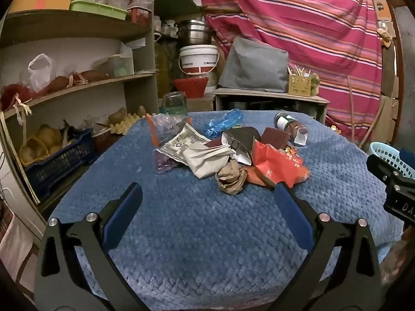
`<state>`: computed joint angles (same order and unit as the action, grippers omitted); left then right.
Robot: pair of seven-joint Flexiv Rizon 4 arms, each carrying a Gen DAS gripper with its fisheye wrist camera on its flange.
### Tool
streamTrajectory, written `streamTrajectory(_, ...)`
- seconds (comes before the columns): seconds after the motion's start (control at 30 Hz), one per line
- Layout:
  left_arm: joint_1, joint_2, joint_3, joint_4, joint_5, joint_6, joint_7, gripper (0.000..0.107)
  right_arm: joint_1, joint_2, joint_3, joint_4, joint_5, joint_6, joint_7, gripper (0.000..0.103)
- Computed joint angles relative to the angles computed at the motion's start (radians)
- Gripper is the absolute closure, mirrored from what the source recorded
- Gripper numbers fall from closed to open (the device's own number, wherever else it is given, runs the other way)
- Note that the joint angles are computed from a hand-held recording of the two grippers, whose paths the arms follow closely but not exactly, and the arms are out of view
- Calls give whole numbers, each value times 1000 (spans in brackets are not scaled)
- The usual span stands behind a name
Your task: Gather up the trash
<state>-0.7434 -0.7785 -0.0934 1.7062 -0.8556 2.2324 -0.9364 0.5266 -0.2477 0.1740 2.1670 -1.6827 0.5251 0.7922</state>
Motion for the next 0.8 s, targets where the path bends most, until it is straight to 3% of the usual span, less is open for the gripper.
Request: streamTrajectory(0.8,2,3,7,6,17,-5,-22,9,12,-3,2,-4,16,-14,-17,4)
